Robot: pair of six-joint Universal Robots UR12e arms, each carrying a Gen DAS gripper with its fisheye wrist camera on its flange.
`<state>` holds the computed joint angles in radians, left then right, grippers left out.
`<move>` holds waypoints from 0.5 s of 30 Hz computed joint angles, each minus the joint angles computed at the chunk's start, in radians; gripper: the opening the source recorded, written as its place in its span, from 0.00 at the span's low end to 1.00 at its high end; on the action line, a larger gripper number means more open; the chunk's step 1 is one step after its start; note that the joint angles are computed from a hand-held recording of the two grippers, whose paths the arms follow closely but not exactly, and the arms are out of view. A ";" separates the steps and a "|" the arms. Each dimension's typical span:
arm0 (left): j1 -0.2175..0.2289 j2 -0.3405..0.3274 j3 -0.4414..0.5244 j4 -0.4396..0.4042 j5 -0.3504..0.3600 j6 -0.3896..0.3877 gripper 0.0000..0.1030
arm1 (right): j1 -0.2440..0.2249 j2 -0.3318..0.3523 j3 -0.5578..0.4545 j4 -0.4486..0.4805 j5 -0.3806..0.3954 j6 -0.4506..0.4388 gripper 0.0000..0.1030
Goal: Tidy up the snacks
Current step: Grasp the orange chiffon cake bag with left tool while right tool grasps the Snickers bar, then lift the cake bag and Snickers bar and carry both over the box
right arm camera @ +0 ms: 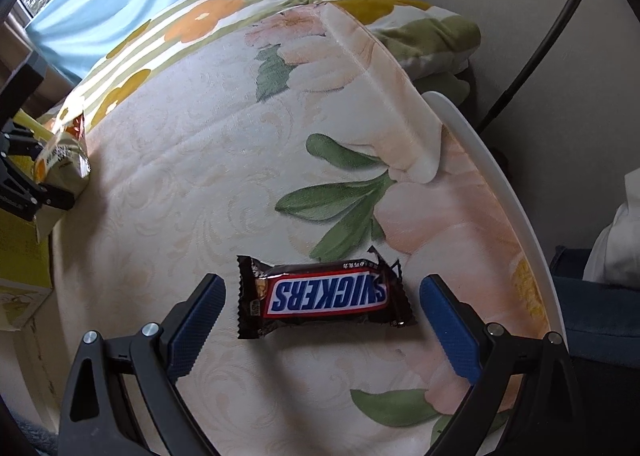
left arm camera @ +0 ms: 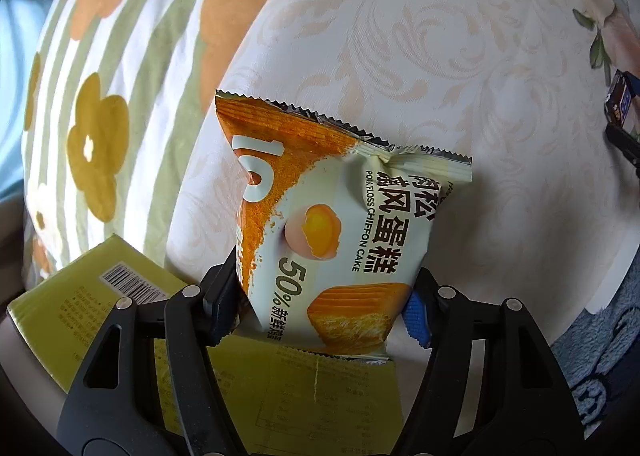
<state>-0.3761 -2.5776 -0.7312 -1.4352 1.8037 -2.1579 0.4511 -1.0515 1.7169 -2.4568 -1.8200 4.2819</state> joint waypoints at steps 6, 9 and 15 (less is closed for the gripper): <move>-0.005 0.012 -0.019 0.008 -0.015 -0.013 0.62 | 0.016 0.010 -0.032 0.087 -0.060 -0.039 0.69; -0.010 0.023 -0.041 0.018 -0.019 -0.012 0.62 | 0.021 0.013 -0.037 0.085 -0.072 -0.047 0.60; -0.016 0.048 -0.072 0.034 -0.052 -0.031 0.62 | 0.027 -0.002 -0.018 0.035 -0.087 -0.060 0.51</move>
